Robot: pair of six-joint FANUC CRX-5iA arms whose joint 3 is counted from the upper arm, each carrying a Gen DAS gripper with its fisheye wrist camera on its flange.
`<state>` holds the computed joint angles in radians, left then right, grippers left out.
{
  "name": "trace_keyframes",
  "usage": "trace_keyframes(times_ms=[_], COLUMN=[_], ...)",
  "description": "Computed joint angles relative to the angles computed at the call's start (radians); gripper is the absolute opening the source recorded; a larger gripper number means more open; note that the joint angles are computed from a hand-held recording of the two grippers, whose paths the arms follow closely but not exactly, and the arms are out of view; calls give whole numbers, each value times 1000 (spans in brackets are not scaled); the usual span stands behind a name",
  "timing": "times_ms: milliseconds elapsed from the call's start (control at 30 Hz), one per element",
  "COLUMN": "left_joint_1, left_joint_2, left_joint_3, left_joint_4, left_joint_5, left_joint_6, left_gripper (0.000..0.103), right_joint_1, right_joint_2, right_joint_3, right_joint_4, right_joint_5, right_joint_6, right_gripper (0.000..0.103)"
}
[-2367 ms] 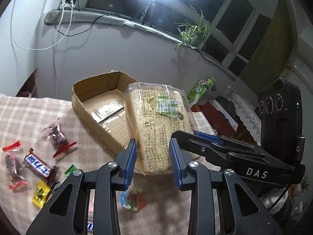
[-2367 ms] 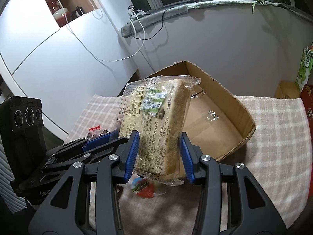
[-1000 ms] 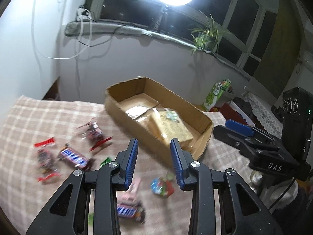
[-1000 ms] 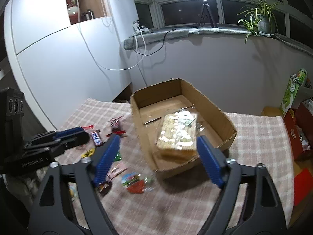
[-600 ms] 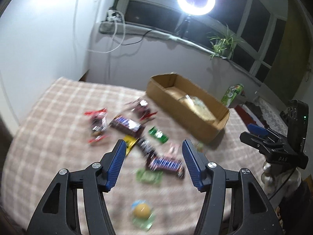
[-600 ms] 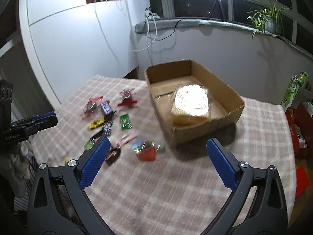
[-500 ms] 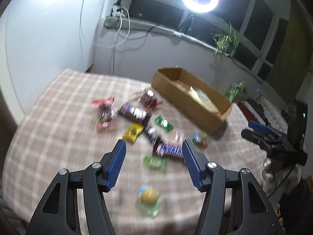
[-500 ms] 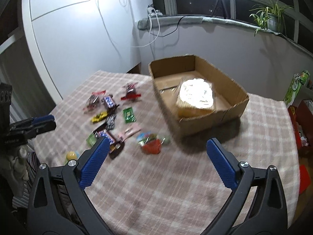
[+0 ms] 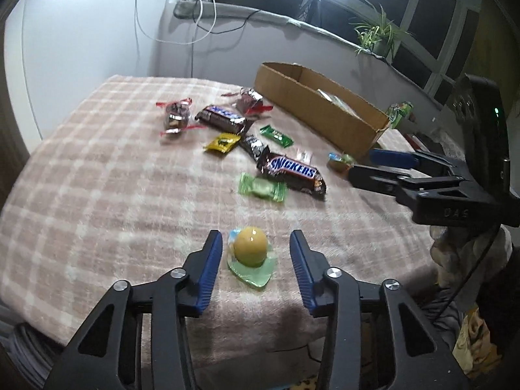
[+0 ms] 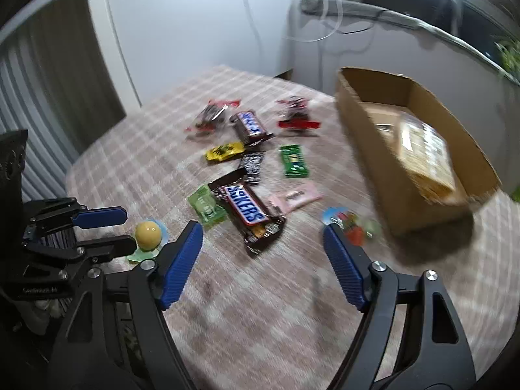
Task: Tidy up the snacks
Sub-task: 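Grasp the yellow ball lollipop with the left tool while the right tool grasps a Snickers bar, then carry the lollipop and Snickers bar into the box and open both tools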
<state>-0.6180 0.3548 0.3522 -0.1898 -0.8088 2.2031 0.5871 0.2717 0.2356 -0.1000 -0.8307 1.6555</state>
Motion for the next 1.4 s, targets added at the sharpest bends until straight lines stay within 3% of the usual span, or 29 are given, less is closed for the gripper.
trace_keyframes(times_ms=[400,767,1400], left_joint_1=[-6,-4,7], left_joint_2=[19,38,18], left_joint_3=[15,24,19], left_joint_4=[-23,-25,-22], left_joint_5=[-24,-25,3], left_joint_6=[9,3,16], left_gripper=[35,28,26], right_joint_1=[10,-10,-46], right_joint_2=[146,189,120], right_joint_3=[175,234,189], right_joint_4=[6,-51,-103], right_joint_5=[-128,-182,-131], right_joint_6=[77,114,80], right_gripper=[53,31,30])
